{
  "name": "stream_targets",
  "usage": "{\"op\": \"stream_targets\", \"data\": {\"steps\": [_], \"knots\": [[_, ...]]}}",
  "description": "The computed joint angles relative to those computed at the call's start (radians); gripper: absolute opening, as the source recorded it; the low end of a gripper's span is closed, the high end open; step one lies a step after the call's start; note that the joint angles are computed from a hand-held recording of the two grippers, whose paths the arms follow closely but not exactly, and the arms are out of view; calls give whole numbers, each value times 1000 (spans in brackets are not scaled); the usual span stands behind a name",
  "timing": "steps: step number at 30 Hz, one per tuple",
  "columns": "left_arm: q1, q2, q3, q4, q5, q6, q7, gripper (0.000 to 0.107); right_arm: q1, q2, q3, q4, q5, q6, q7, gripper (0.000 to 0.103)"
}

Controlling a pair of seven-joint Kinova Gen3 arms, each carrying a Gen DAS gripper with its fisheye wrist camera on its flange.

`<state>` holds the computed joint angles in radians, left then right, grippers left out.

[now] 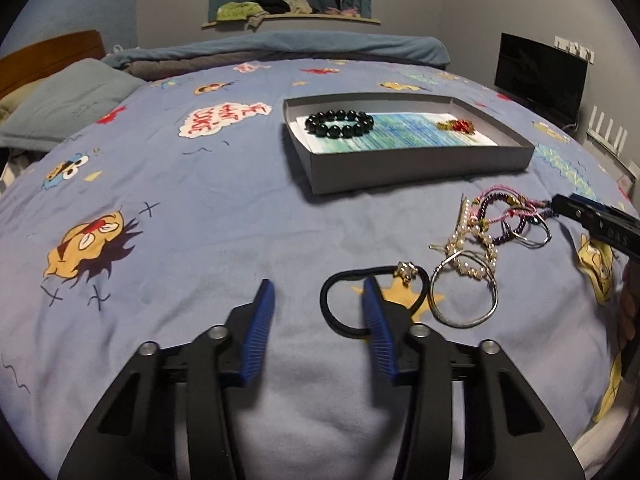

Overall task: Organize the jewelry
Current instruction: 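Grasp the black hair tie with the left tool while the right tool grasps the dark beaded bracelet, then carry the hair tie and dark beaded bracelet into the tray with both tools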

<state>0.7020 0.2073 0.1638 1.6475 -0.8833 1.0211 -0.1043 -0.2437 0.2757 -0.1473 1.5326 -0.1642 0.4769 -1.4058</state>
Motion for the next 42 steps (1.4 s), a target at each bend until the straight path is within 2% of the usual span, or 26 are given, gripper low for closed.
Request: {"op": "stream_targets", "data": {"steps": [2,8,12,14,18,26,29,31,36,42], "knots": [[-6,-1,3,4,8,-17,-21,34,11,14,-6,-16,-18,17,4,46],[-1,19,0,-13,16,-17,-77,20,21,44,-16,-50,-46,59,22,27],[10,22,-10,-18,5,-14,-73,9,42,54,-38,-61,-85,82,63,13],[13,16,-13,-11,-4,-21,-57,6,43,45,-36,-43,-96,61,70,7],[22,19,-11,-15,-20,-8,-50,4,57,27,-49,-12,-125,24,103,7],[34,-12,2,18,-95,-20,35,4,105,-23,-90,48,-222,-51,215,7],[41,-12,12,1,-126,16,40,4,75,-46,-73,54,-199,-80,219,7],[45,-5,15,-23,-138,52,26,4,58,-55,-65,47,-180,-89,219,7],[36,0,16,-77,-134,70,-48,4,39,-68,-60,5,-158,-79,237,7],[15,4,-7,-171,-155,55,-141,4,8,-53,-36,-99,-129,-87,182,7]]}}
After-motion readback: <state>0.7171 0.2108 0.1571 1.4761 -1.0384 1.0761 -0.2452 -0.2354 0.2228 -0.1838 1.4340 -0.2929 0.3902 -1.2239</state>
